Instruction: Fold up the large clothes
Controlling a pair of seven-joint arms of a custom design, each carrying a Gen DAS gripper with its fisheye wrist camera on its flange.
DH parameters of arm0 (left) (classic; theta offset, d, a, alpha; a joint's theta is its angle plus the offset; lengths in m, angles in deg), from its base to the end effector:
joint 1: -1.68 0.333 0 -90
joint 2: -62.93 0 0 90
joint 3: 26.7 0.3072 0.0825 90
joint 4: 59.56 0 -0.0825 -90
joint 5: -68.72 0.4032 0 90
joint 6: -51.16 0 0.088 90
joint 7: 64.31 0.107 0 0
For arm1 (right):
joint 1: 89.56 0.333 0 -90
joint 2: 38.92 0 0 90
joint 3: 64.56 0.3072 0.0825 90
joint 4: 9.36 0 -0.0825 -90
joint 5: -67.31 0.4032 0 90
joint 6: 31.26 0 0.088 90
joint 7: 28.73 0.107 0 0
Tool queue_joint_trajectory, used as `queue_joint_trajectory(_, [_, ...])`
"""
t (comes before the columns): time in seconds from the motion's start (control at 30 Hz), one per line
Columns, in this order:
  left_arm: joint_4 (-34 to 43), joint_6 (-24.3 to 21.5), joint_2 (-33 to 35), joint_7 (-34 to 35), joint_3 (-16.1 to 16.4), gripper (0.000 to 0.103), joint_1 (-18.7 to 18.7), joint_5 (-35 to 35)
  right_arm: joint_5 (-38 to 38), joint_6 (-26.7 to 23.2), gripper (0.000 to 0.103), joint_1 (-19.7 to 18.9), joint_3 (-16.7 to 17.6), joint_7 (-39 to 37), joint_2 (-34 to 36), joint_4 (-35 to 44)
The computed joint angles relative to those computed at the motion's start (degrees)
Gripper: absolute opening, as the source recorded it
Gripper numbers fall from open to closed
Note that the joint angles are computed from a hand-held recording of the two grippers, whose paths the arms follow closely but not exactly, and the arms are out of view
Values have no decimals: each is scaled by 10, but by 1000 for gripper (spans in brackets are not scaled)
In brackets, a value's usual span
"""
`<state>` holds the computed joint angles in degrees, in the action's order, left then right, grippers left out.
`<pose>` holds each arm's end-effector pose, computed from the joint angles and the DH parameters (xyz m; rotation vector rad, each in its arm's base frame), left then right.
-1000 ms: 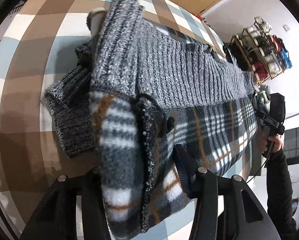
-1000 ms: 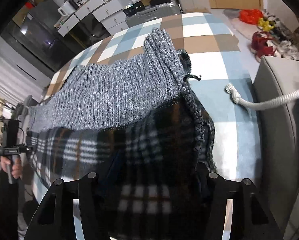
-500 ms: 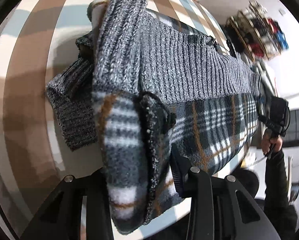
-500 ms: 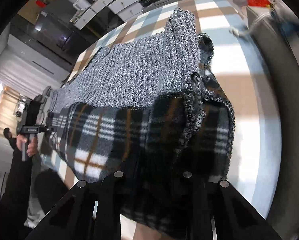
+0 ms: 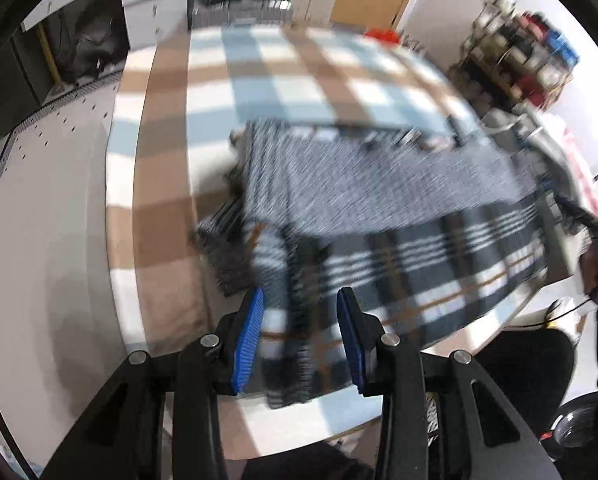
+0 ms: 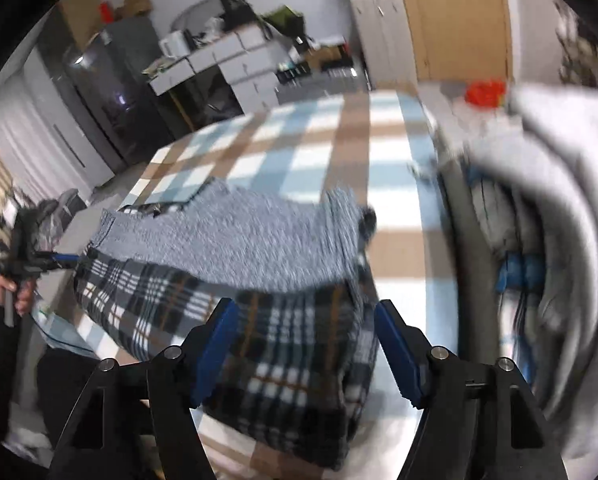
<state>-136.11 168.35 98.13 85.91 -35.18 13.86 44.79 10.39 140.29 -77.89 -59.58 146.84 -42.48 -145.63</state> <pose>0.7474 0.0496 0.3755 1.1732 -2.8096 0.7350 0.4898 0.2090 0.3795 -1.4937 1.9446 -0.5082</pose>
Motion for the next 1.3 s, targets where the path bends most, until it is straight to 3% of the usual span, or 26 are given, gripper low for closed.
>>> queue_joint_trajectory(0.07, [-1, -27, -9, 10, -12, 32, 15, -29, 41, -22, 72, 9, 0, -50, 12, 17])
queue_joint_trajectory(0.23, [-80, -6, -63, 61, -16, 32, 2, -48, 111, -92, 72, 30, -11, -149, 75, 90])
queue_joint_trajectory(0.33, [-126, 9, -86, 77, -16, 34, -14, -54, 181, -109, 72, 30, -21, -217, 125, 134])
queue_joint_trajectory(0.4, [-179, 50, -115, 106, -22, 34, -20, -77, 182, -140, 69, 41, -37, -216, 151, 163])
queue_joint_trajectory(0.43, [-206, 84, -127, 125, -25, 34, -25, -94, 172, -163, 61, 50, -47, -201, 160, 175])
queue_joint_trajectory(0.47, [-226, 116, -132, 142, -27, 34, -30, -108, 171, -170, 44, 57, -56, -194, 167, 182])
queue_joint_trajectory(0.5, [-237, 143, -132, 145, -26, 34, -38, -112, 191, -146, 33, 44, -50, -210, 172, 178])
queue_joint_trajectory(0.53, [-244, 163, -130, 139, -24, 34, -47, -111, 199, -122, 15, 41, -52, -212, 171, 171])
queue_joint_trajectory(0.63, [-245, 190, -112, 107, -18, 34, -63, -97, 131, -96, 9, 65, -85, -125, 154, 156])
queue_joint_trajectory(0.67, [-253, 207, -112, 112, -21, 34, -63, -100, 103, -115, 7, 64, -82, -101, 150, 160])
queue_joint_trajectory(0.7, [-262, 228, -111, 127, -26, 34, -61, -107, 70, -167, 4, 84, -93, -75, 149, 171])
queue_joint_trajectory(0.77, [-266, 251, -105, 139, -31, 40, -60, -114, 60, -204, 4, 80, -85, -63, 154, 184])
queue_joint_trajectory(0.87, [-266, 269, -103, 124, -34, 56, -58, -125, 78, -213, 4, 63, -77, -64, 171, 201])
queue_joint_trajectory(0.97, [-277, 290, -106, 139, -41, 58, -52, -138, 112, -209, 5, 51, -72, -81, 188, 213])
queue_joint_trajectory(1.1, [-286, 294, -110, 159, -49, 62, -43, -159, 135, -248, 12, 57, -70, -119, 186, 222])
queue_joint_trajectory(1.2, [-290, 302, -111, 173, -50, 68, -44, -166, 88, -286, 32, 75, -74, -72, 150, 203])
queue_joint_trajectory(1.27, [-289, 307, -109, 179, -51, 68, -45, -169, 34, -261, 59, 80, -68, 9, 108, 165])
queue_joint_trajectory(1.3, [-289, 306, -109, 181, -51, 68, -45, -168, 7, -243, 66, 80, -61, 44, 90, 147])
